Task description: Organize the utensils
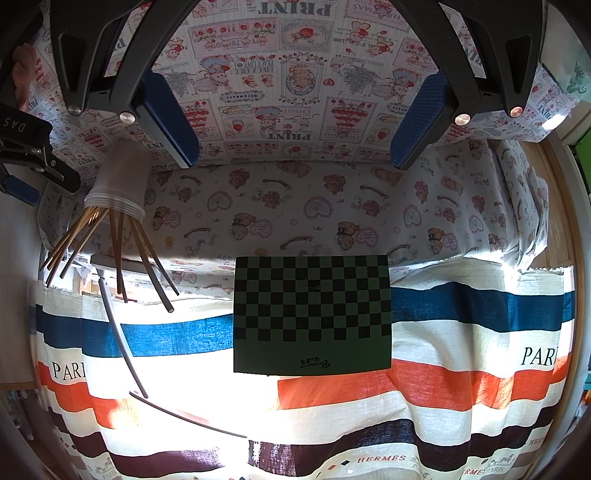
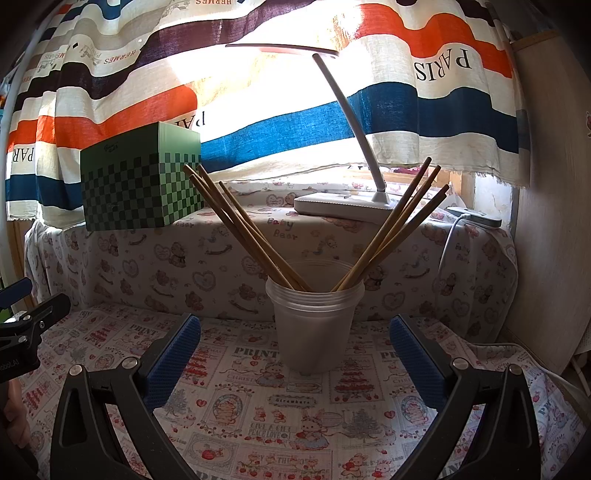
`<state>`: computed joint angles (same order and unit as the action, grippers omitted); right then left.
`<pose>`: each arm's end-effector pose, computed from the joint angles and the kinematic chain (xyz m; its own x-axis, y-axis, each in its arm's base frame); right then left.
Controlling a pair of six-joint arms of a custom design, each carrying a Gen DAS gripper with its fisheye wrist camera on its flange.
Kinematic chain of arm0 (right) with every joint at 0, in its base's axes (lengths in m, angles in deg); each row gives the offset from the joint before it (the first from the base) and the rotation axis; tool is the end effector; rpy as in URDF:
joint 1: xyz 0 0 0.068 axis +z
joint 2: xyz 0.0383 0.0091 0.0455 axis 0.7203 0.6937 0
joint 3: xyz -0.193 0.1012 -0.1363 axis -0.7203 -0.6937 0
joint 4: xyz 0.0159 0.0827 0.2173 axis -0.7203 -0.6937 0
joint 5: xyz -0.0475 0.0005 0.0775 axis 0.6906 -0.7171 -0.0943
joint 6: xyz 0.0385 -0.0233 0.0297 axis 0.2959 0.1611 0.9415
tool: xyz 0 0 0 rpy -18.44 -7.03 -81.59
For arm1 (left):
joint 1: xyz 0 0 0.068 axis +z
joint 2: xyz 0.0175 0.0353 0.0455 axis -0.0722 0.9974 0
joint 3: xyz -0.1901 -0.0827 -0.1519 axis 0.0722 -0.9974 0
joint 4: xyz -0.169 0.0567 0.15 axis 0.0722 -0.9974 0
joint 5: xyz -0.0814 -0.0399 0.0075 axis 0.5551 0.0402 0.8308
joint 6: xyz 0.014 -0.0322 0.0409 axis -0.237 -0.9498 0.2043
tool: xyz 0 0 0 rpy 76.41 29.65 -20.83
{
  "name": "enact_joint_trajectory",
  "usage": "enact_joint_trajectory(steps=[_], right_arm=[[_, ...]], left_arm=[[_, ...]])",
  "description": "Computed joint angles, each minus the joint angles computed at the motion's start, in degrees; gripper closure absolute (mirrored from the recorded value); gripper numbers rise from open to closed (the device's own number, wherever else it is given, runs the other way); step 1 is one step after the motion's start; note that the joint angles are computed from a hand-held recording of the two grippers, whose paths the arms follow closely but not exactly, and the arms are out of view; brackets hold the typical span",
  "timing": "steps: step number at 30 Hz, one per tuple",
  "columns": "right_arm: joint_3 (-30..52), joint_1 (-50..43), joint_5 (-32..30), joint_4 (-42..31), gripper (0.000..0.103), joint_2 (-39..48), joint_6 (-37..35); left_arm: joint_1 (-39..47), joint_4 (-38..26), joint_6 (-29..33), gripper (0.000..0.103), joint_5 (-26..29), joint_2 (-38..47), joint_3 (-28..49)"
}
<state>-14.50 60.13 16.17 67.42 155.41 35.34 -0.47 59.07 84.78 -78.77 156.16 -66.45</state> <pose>0.3308 0.0846 0.0843 -0.2868 -0.1117 -0.9514 -0.2988 0.9541 -0.0219 0.2602 0.0231 0.0773 -0.2823 -0.0808 -0.9559 -0.2517 0.9678 -0.0074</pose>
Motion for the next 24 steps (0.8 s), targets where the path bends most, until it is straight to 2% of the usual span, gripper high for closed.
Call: enact_joint_trajectory(steps=[24], right_arm=[[0.31,0.11,0.26,-0.23,0.000,0.17,-0.01]], left_arm=[[0.09,0.27,0.38,0.000,0.70,0.17,-0.04]])
